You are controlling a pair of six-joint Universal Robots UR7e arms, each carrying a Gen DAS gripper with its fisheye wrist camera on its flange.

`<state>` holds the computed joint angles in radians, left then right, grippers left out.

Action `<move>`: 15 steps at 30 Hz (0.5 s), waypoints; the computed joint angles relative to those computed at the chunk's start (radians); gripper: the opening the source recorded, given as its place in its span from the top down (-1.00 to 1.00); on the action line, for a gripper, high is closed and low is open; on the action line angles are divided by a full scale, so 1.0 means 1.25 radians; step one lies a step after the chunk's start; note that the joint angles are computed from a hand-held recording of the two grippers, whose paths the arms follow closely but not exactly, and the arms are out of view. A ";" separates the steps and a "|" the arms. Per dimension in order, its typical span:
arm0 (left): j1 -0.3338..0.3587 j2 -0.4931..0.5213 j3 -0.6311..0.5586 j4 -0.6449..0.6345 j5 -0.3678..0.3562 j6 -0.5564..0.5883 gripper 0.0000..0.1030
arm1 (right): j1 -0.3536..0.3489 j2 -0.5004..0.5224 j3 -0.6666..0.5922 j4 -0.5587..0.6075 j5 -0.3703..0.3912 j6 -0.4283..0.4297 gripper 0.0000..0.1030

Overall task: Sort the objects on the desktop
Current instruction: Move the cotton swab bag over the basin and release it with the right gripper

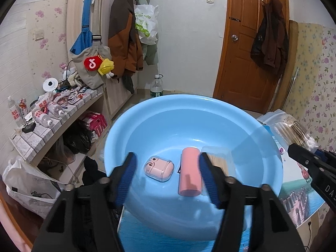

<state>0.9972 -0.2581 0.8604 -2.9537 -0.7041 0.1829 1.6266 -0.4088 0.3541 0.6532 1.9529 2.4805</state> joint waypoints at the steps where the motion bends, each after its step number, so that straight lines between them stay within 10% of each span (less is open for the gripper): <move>1: -0.002 -0.002 0.005 -0.009 0.004 0.005 -0.53 | 0.001 -0.001 0.001 -0.001 0.001 0.000 0.52; 9: -0.013 -0.014 0.033 -0.069 0.017 0.054 -1.00 | 0.004 -0.017 0.031 -0.011 -0.002 -0.003 0.52; 15: -0.017 -0.026 0.059 -0.097 0.018 0.070 -1.00 | 0.009 -0.022 0.040 -0.007 -0.005 -0.005 0.52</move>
<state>0.9753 -0.2911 0.9337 -3.0748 -0.6816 0.2704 1.6377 -0.4360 0.4045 0.6440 1.9462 2.4741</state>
